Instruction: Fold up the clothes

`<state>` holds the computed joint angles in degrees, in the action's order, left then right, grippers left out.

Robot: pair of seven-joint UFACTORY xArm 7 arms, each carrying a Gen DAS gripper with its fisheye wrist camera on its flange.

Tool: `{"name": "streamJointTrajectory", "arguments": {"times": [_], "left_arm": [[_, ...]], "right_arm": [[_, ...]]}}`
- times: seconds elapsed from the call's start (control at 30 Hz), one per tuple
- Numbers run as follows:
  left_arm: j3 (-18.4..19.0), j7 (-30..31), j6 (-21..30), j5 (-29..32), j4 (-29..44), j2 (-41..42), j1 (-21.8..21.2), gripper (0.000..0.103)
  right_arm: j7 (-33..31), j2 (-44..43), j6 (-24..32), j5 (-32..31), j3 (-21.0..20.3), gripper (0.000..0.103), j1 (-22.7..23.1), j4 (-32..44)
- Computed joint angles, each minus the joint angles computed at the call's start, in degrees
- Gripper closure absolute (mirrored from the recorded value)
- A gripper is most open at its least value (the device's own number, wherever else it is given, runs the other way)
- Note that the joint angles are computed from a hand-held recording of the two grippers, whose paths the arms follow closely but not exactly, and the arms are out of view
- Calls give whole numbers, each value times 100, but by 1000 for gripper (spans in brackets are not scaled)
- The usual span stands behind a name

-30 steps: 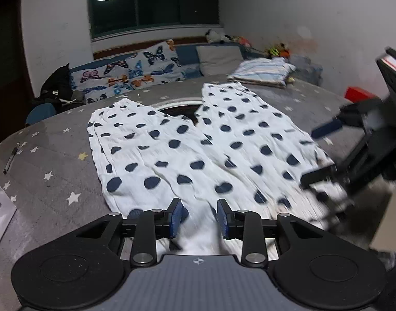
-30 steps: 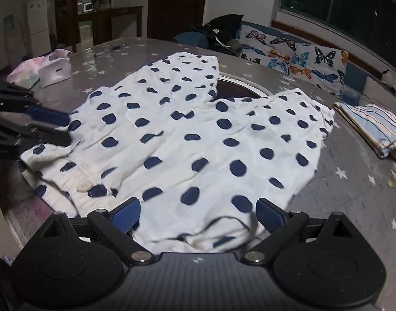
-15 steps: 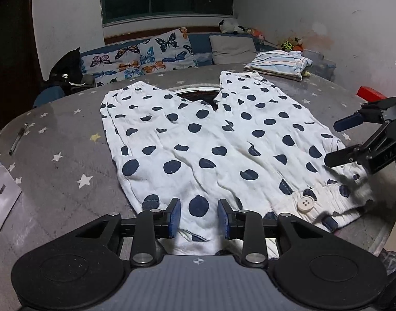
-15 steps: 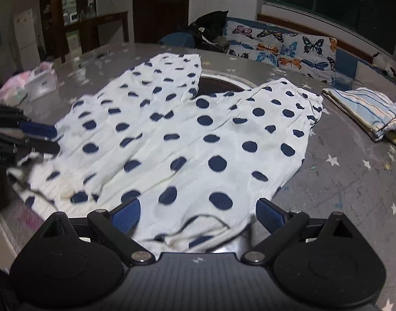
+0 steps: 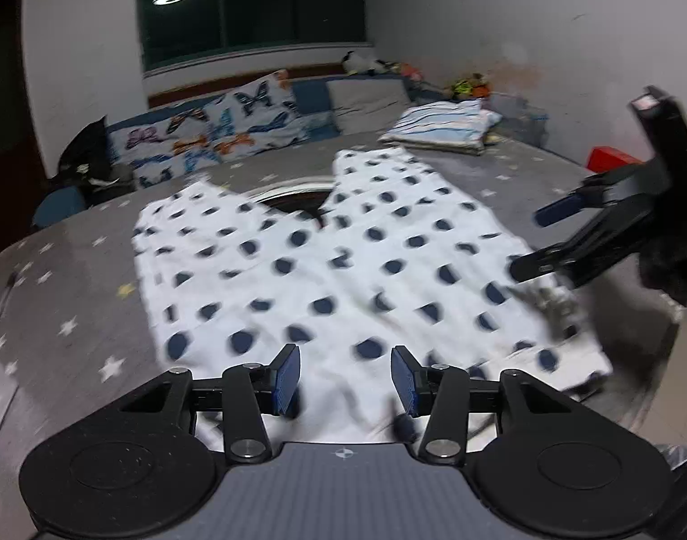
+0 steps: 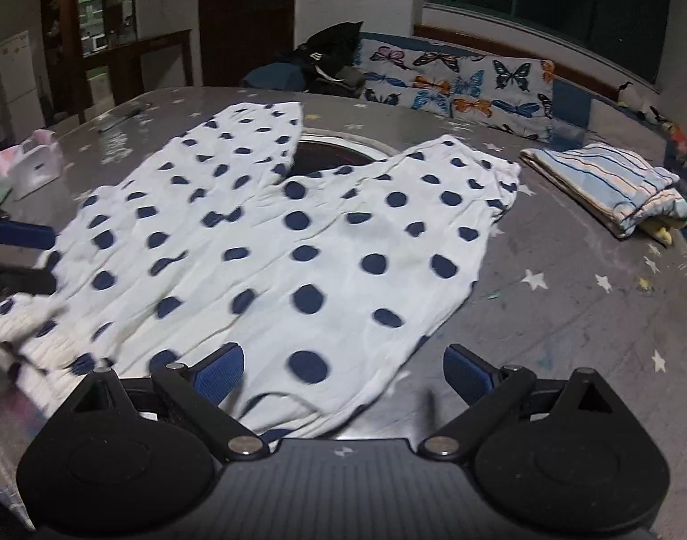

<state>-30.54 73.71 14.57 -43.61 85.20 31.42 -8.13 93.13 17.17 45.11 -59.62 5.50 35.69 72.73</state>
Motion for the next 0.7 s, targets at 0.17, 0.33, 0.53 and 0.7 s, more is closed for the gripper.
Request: {"name": "streamJointTrajectory", "arguments": {"times": [0.17,0.33,0.53,0.7], "left_arm": [[-162,165,318,-112,68,53,-72,55],[-178,469,820,-264,129,50,-244,55],[76,819,1393,-416,163,-9,-628,51],[306,833,1125,-269,0,-33,-1025,51]], "right_arm": [[-137,-89,-1,308,2,6,-118,-247],[-13,-411,-293,151,10,6,-267,-587],[133,-780,-513,-9,-14,12,-697,-849],[92,-854,-707,-8,-105,17,-1138,-942]]}}
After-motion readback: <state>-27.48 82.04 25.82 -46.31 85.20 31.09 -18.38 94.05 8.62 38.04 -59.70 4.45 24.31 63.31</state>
